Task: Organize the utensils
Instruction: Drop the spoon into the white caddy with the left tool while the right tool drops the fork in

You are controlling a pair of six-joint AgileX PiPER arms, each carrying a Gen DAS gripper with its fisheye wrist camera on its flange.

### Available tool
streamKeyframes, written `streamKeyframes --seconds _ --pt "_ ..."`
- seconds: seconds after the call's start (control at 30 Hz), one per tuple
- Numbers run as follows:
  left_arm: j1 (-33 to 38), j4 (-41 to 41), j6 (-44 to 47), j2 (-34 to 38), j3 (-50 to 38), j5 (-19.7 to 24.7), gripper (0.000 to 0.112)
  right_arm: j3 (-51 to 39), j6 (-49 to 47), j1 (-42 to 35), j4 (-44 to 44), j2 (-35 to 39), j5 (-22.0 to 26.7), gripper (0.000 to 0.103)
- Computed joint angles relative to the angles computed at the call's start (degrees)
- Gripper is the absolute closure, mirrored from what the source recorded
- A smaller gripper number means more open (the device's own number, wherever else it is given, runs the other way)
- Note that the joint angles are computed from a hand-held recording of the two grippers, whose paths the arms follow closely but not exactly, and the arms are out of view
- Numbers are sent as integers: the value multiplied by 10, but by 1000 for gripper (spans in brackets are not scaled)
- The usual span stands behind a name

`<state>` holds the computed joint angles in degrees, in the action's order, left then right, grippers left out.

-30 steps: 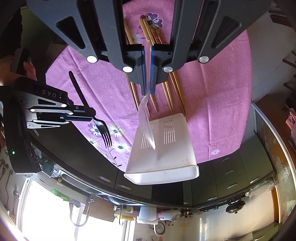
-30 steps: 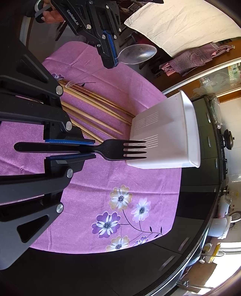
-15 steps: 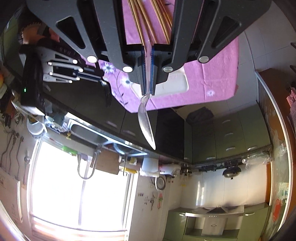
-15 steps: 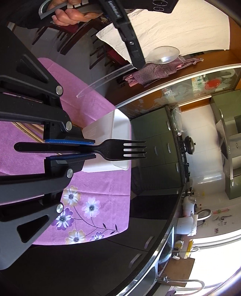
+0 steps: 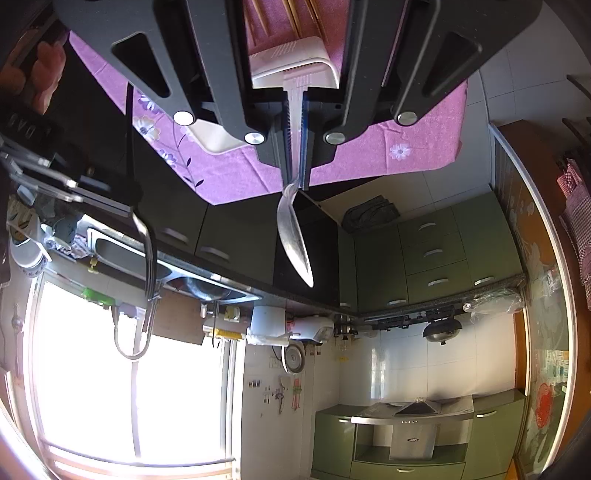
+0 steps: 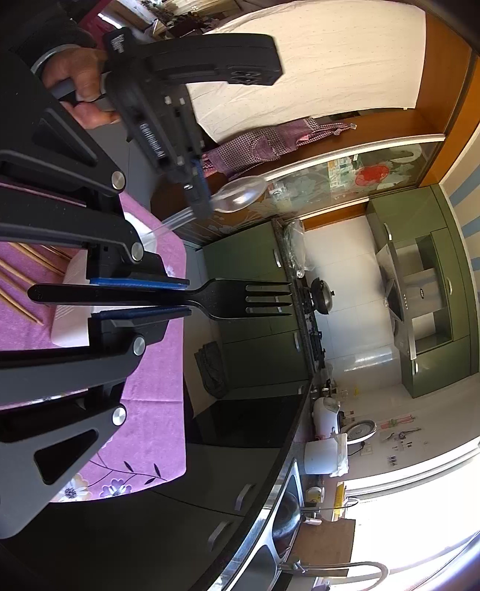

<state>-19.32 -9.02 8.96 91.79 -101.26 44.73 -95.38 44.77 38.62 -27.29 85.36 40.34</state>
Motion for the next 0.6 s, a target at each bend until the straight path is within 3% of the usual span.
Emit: streamKeyframes --seconds 0.2,0.33,0.6 --pt "9 -6 31 15 38 6 103 -89 15 -6 -65 89 -12 93" --pt "22 -27 56 -15 75 -10 68 -125 21 -15 -82 143 -25 93" --pt "73 -125 135 -112 138 4 68 -58 141 4 -219 161 -57 93"
